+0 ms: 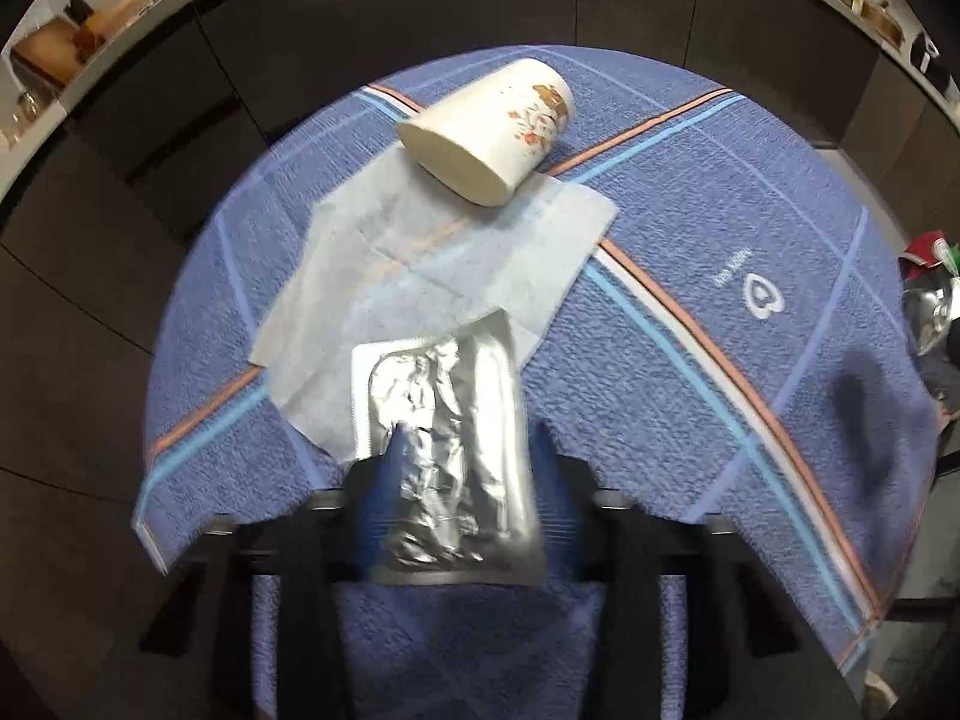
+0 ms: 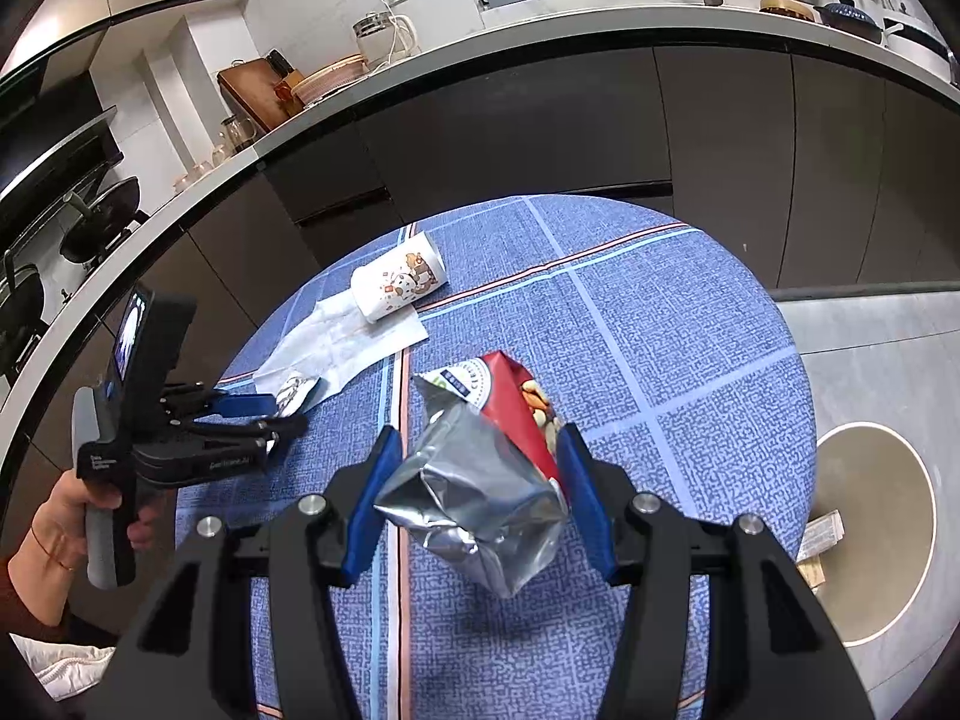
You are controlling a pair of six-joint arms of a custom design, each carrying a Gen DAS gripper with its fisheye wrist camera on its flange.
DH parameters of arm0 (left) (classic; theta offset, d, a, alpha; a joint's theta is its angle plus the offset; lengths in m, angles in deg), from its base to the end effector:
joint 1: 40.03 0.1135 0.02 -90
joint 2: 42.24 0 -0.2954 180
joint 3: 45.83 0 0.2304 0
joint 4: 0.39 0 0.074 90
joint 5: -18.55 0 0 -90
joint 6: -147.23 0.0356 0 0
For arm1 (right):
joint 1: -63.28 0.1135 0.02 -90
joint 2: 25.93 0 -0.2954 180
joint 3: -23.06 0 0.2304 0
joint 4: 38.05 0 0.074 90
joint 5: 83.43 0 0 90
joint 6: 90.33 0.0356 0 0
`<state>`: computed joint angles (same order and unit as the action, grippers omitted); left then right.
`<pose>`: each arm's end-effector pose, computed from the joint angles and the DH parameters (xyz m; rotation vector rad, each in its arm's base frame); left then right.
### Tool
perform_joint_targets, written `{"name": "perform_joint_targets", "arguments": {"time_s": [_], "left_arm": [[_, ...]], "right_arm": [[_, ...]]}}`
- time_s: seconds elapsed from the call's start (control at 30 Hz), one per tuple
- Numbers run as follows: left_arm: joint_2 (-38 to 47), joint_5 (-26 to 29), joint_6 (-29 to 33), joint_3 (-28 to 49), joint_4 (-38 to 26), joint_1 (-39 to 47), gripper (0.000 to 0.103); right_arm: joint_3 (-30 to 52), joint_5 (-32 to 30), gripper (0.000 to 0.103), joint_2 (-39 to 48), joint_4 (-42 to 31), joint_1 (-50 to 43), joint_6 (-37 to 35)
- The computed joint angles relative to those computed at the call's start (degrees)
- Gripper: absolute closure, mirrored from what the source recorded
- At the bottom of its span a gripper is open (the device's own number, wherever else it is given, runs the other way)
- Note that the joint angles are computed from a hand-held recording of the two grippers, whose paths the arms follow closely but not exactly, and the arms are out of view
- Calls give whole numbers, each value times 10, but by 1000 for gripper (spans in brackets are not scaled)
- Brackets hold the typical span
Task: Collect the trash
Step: 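Lift the blister pack with the left tool, turning it to show the blue pill card, then carry the blue pill card and snack bag toward the bin with both tools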
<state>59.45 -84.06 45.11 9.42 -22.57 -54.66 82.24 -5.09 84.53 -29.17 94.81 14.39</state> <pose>0.2712 -0.0628 0.1346 0.0029 2.7245 0.1739 0.2927 0.1880 0.1371 -0.4534 2.3364 0.6351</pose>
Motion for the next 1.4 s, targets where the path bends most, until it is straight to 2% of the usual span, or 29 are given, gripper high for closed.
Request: {"name": "perform_joint_targets", "arguments": {"time_s": [0.03, 0.07, 0.17, 0.3, 0.7, 0.83, 0.93, 1.0, 1.13, 1.23, 1.4], "left_arm": [[-4, 11, 2, -1, 1, 8, 71], [-10, 25, 6, -2, -1, 16, 79], [-39, 30, 12, -8, -3, 21, 88], [-84, 50, 9, -17, -19, 33, 91], [-178, 132, 22, -22, -58, 94, 93], [-163, 156, 26, -25, -56, 120, 92], [-134, 145, 28, -39, -31, 140, 92], [-116, 160, 32, -48, -17, 158, 92], [-102, 175, 26, -65, 4, 181, 83], [-102, 202, 30, -75, 11, 200, 89], [-159, 195, 43, -92, -4, 207, 92]], "right_arm": [[1, 0, 49, 0, 0, 0, 0], [1, 0, 49, 0, -1, 0, 0], [1, 0, 49, -1, -1, 0, -1], [-1, -1, 49, -2, 0, -1, -1], [-7, -4, 49, -17, -1, -3, -5], [-11, -3, 49, -21, 1, -1, -3], [-14, -1, 49, -23, 2, 1, -1], [-14, -2, 49, -24, 1, 0, -2], [-14, -1, 49, -24, 0, 2, -3], [-8, -1, 49, -20, -4, 6, -2], [21, -5, 49, -8, -22, 25, -8]]}}
